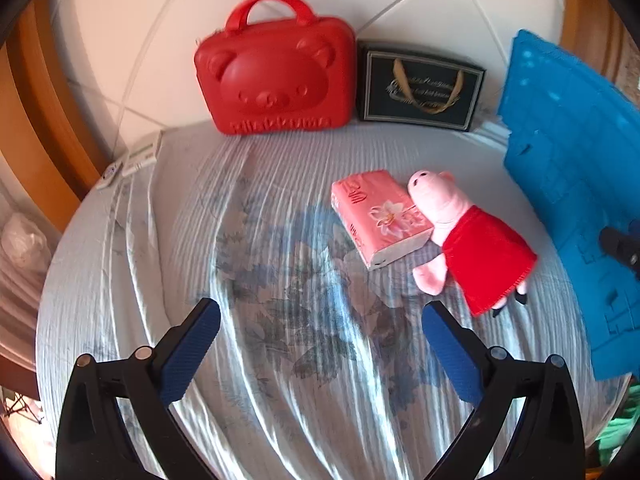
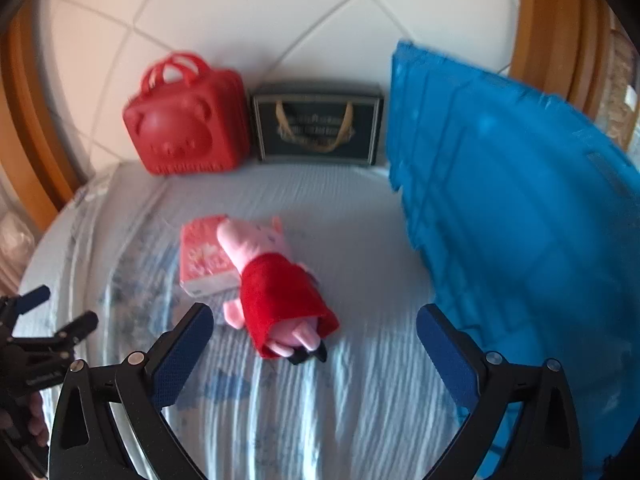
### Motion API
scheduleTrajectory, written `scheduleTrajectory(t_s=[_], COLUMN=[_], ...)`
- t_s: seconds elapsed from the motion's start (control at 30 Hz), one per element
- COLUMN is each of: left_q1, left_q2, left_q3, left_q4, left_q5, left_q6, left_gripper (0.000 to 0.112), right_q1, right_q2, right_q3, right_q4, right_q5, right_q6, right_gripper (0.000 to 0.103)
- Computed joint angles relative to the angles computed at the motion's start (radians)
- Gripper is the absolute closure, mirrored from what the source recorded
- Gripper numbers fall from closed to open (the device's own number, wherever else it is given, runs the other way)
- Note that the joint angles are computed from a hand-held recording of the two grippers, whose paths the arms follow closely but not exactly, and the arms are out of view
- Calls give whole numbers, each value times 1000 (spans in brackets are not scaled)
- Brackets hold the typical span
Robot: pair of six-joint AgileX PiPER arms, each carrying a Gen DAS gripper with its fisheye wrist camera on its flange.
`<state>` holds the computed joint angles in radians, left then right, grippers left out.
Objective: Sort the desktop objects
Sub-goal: 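Move both tools back over the bed toward the pink pack and pig plush, then grasp the pink flower tissue pack with the left tool while the right tool grasps the pig plush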
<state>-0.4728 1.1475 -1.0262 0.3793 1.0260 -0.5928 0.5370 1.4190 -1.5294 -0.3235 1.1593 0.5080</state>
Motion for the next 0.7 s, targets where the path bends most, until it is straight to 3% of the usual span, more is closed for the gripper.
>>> scheduleTrajectory(t_s=[0.17,0.37,0.53,0.7], left_q1=[90,127,120,82], left_q2=[188,416,563,749], left_q3=[-55,-200,-334,-519], left_q4=[-56,-112,-185,-187], left_q5=[-73,-105,-109,-37], left_q6=[52,77,102,80], left_gripper=[10,10,10,10], right_q1=[-87,-140,-278,-330], right_q2=[216,500,513,518], right_q3=[-77,-256,-243,-286], right_q4=[129,237,396,349], right_q5=[-16,2,-51,-32], right_q6=[-161,-301,-345,-322], right_gripper=[0,0,0,0])
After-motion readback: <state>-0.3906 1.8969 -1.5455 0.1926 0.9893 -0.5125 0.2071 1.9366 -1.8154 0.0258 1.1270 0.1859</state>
